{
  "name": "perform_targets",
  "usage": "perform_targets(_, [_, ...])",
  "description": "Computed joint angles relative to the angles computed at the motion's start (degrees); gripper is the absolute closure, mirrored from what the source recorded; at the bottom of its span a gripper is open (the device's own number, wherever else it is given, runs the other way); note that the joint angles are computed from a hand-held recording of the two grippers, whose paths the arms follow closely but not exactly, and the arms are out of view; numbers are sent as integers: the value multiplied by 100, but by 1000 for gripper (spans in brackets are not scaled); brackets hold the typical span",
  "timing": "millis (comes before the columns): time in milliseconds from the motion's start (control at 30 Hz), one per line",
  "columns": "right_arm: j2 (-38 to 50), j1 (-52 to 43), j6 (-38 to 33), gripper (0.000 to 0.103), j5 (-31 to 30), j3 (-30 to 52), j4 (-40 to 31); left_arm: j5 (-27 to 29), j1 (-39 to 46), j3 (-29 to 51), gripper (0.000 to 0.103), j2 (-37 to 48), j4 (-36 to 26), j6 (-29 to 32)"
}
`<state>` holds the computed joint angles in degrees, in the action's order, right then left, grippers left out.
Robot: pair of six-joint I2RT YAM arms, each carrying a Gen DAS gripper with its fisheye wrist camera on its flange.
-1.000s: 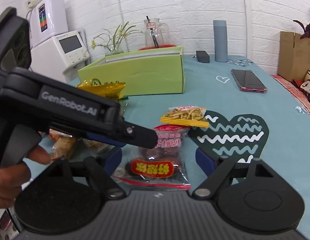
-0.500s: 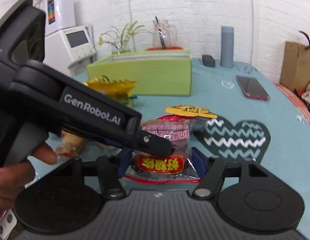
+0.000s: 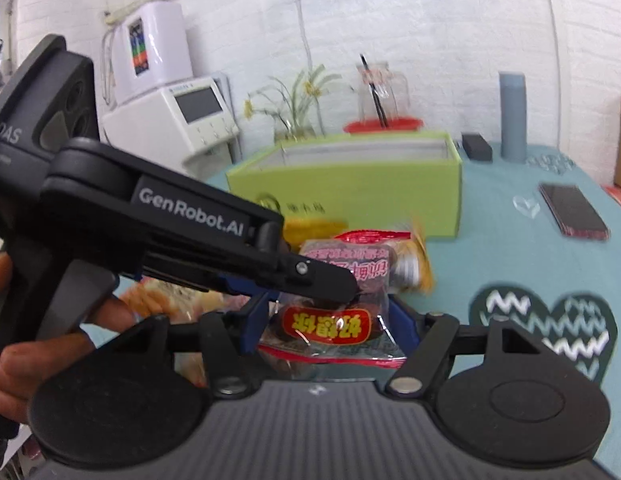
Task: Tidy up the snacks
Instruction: 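Lift the red-labeled bag with the left tool into the green box and release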
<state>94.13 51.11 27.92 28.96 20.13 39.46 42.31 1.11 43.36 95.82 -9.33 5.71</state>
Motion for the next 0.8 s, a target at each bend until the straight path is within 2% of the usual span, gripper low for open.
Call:
perform_targets(67, [63, 7, 300, 29, 18, -110, -34, -38, -145, -32, 88, 184, 70, -91])
perform_targets(200, [155, 115, 583, 29, 76, -365, 193, -307, -402, -343, 87, 19, 339, -144])
perform_targets(267, [245, 165, 607, 28, 50, -429, 298, -455, -468, -518, 83, -101, 409, -104])
perform_targets(400, [249, 336, 733, 19, 311, -618, 344, -439, -473, -676, 70, -217, 440, -45])
perform_targets(500, [198, 444, 829, 13, 515, -699, 266, -552, -547, -741, 66, -289, 509, -93])
perform_targets(600, [360, 428, 707, 15, 462, -691, 469, -687, -646, -822, 63, -352, 680, -118])
perform_targets(667, [627, 289, 624, 23, 229, -693, 818, -913, -756, -862, 77, -353, 783, -224])
perform_targets(700, [598, 325, 586, 36, 267, -727, 863, -902, -766, -883, 82, -313, 827, -154])
perform_targets(733, [546, 397, 544, 39, 346, -720, 779, -825, -735, -857, 88, -273, 751, -106])
perform_targets(800, [374, 554, 604, 40, 530, -687, 471, -674, -676, -887, 90, -346, 664, -43])
